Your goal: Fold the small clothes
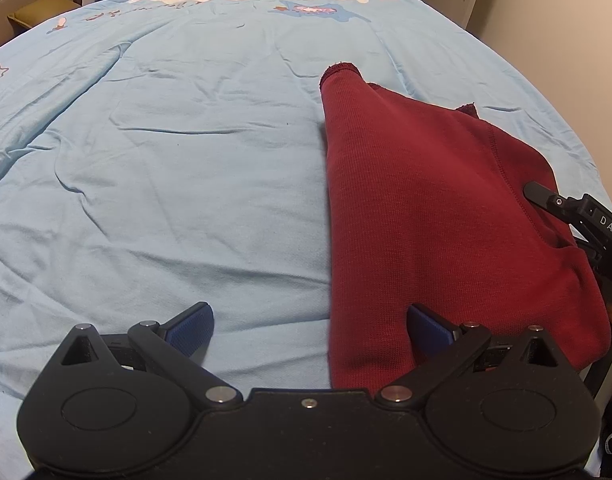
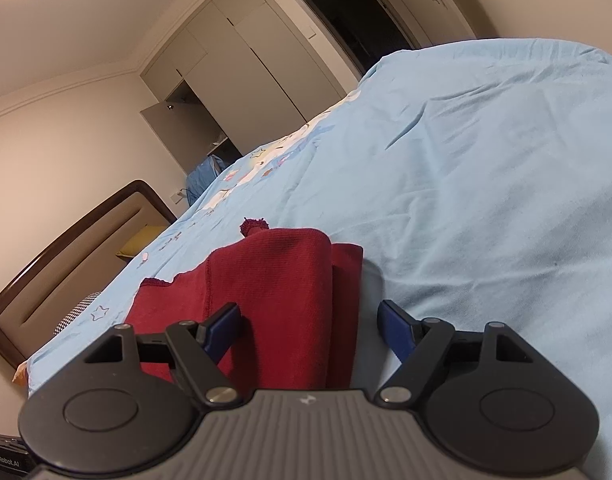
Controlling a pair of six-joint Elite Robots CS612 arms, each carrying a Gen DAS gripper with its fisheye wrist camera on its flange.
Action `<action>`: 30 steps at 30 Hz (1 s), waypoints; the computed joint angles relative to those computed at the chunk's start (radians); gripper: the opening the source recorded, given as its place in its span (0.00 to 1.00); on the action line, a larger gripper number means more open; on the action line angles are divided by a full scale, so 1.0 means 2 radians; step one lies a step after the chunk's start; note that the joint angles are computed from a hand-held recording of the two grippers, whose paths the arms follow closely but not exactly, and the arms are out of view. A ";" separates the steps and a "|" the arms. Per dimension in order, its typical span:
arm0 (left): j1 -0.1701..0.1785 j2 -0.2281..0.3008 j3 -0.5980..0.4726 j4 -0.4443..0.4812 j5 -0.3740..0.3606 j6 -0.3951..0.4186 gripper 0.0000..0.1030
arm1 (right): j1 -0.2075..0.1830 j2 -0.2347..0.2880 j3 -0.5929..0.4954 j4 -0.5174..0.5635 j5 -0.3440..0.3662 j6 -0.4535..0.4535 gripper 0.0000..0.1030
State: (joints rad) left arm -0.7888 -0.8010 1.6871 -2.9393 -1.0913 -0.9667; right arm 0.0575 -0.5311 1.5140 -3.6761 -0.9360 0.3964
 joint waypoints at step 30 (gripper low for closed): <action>0.034 0.032 -0.060 -0.056 -0.016 0.091 0.99 | 0.000 0.000 0.000 0.001 -0.001 -0.002 0.77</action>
State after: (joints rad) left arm -0.7209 -0.7364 1.5668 -3.0520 -1.1242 -0.7844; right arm 0.0579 -0.5311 1.5137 -3.6746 -0.9373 0.3915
